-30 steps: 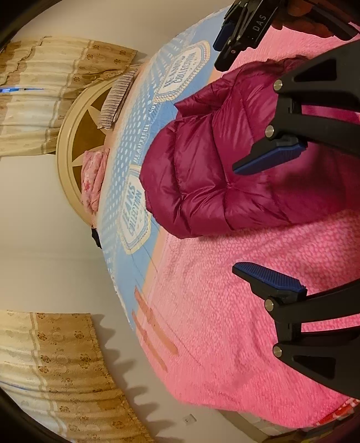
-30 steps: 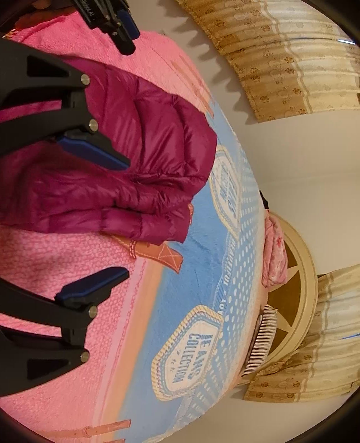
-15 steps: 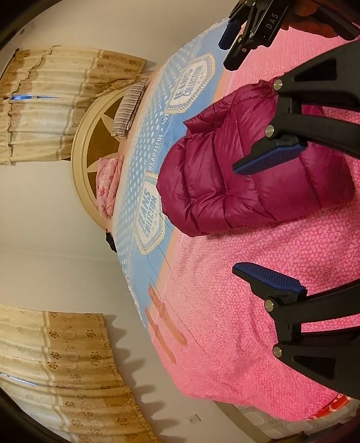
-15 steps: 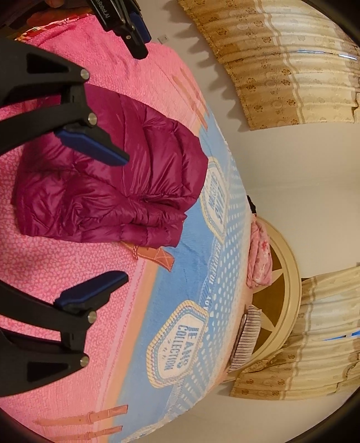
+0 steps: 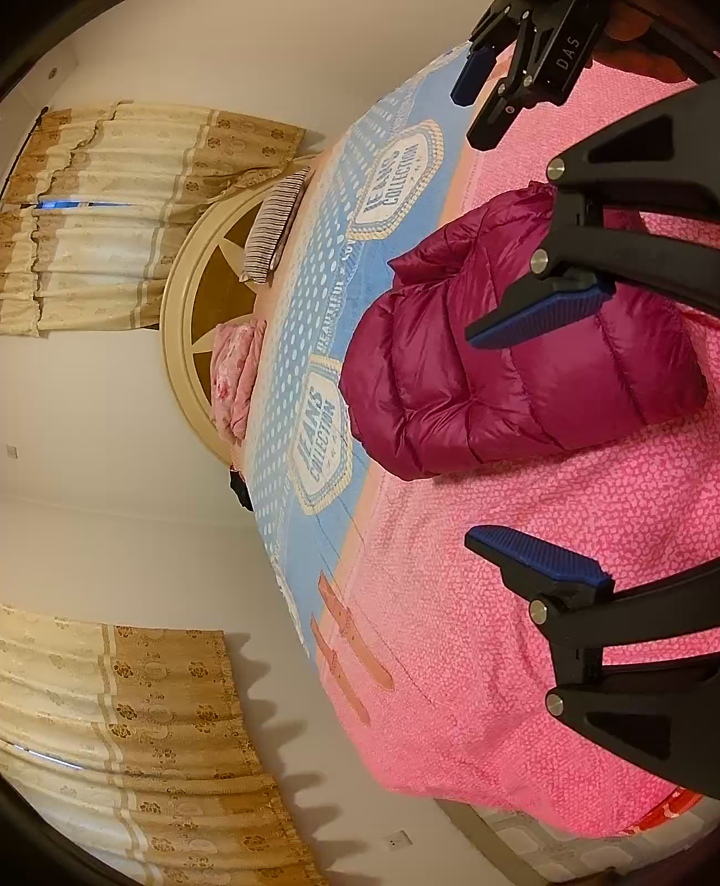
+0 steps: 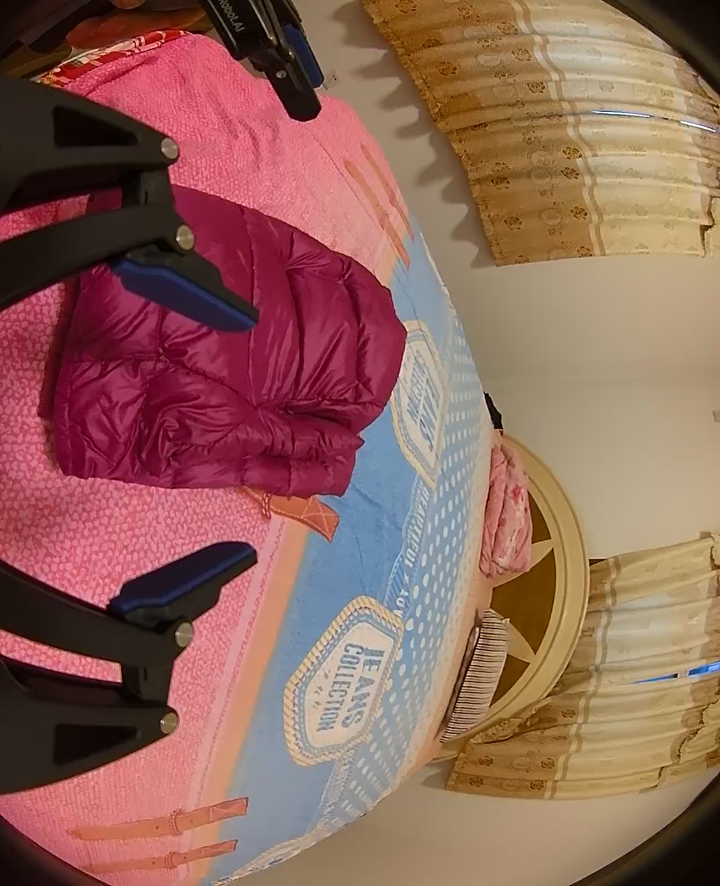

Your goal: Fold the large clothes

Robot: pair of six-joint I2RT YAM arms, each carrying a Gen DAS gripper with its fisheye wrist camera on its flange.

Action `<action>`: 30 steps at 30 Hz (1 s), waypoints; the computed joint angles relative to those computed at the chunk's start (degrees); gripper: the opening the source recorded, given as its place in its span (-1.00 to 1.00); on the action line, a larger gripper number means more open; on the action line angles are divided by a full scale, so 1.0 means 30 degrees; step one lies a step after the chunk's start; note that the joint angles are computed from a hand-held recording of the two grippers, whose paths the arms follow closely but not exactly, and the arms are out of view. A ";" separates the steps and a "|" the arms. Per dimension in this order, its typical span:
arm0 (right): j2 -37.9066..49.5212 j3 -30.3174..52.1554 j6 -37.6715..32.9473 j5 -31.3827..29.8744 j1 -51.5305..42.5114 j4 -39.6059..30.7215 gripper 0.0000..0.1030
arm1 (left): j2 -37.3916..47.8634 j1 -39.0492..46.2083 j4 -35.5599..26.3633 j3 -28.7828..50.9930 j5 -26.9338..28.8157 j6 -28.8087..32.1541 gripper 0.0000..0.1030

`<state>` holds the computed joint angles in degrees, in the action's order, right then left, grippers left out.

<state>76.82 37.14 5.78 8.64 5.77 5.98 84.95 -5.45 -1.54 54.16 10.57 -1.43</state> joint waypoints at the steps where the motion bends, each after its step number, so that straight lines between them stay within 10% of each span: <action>1: -0.0022 -0.0018 0.0021 0.0002 -0.0006 0.0017 0.57 | 0.0051 -0.0036 0.0016 0.0005 -0.0052 0.0007 0.30; 30: -0.0792 -0.0429 -0.0362 -0.0097 -0.0211 0.0181 0.59 | -0.0437 -0.0822 0.0266 -0.0284 -0.1571 0.0393 0.78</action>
<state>74.44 35.85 4.70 8.35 5.14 6.52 83.64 -7.92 -0.75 53.31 5.86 -0.25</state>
